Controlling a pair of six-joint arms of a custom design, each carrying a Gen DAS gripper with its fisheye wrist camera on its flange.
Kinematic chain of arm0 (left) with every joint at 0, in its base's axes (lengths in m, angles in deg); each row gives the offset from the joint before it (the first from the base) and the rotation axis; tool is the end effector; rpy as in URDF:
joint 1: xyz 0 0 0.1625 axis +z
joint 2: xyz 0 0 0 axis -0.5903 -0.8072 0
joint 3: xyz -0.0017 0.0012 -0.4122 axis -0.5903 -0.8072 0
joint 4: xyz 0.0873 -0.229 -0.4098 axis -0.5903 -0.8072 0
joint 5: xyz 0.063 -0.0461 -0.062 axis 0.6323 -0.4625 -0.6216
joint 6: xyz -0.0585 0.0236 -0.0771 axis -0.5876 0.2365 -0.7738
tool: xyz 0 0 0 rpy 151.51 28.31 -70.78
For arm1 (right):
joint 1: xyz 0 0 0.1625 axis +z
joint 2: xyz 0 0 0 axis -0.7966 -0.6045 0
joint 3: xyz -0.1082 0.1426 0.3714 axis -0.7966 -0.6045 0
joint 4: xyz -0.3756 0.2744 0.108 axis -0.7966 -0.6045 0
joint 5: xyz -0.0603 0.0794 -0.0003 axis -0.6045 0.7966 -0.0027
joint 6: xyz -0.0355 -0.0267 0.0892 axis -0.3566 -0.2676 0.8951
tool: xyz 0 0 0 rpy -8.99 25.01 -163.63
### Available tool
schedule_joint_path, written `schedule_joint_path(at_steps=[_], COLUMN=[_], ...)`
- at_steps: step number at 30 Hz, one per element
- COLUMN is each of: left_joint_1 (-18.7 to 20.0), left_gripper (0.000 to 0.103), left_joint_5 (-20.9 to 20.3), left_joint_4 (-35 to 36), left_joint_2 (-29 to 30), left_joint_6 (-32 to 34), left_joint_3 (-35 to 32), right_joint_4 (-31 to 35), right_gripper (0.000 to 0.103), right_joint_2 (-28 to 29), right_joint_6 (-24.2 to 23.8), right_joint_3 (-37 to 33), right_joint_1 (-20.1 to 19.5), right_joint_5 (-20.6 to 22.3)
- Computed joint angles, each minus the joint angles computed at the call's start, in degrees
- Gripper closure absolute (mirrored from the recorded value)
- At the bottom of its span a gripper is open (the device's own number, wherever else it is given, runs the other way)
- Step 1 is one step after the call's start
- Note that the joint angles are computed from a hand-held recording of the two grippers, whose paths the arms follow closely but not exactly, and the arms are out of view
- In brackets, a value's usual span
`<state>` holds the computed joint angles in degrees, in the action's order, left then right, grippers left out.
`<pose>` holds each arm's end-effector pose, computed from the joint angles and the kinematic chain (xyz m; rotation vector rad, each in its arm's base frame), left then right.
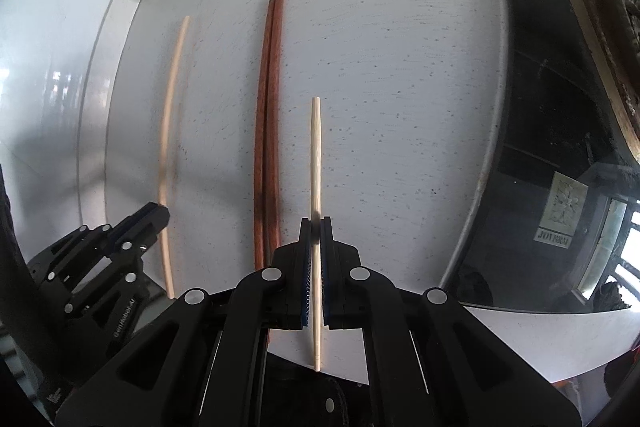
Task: Organize utensils
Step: 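Lift both pale chopsticks and carry them toward the cream holder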
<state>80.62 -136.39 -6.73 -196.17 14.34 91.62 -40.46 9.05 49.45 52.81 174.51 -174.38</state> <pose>-0.1356 -0.3992 0.3407 0.2048 2.3533 -0.0755 0.3981 -0.4582 0.0358 0.1179 -2.6331 -0.1784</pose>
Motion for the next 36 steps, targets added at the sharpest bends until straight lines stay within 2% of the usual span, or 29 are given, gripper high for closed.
schedule_joint_path(at_steps=[7, 14, 15, 27, 32, 36], left_joint_1=[-2.94, -7.70, -8.82, -18.02, -19.42, -19.26], left_gripper=[0.097, 0.097, 0.097, 0.097, 0.097, 0.097], left_joint_5=[0.15, 1.15, 1.47, 4.57, 5.74, 5.98], left_joint_4=[0.52, 0.22, 0.68, 0.03, -1.12, -1.85], left_joint_2=[-2.58, -9.18, -10.29, -11.52, -10.92, -10.44], left_joint_6=[-0.65, -3.73, -4.54, -9.26, -9.81, -9.53], left_joint_3=[0.80, 3.00, 3.28, 4.55, 4.56, 4.63], right_joint_4=[0.11, -2.35, -4.18, -10.21, -14.06, -12.76], right_gripper=[0.098, 0.098, 0.098, 0.101, 0.101, 0.101], right_joint_2=[-2.89, -7.34, -8.62, -14.74, -14.34, -13.47], right_joint_6=[-0.24, -1.40, -1.97, -6.95, -10.37, -8.87], right_joint_3=[0.81, 1.98, 4.14, 6.27, 6.62, 6.53], right_joint_1=[-0.34, 0.80, 0.65, 2.56, 3.23, 0.89], right_joint_5=[-0.23, -1.60, -2.00, -6.82, -9.73, -7.00])
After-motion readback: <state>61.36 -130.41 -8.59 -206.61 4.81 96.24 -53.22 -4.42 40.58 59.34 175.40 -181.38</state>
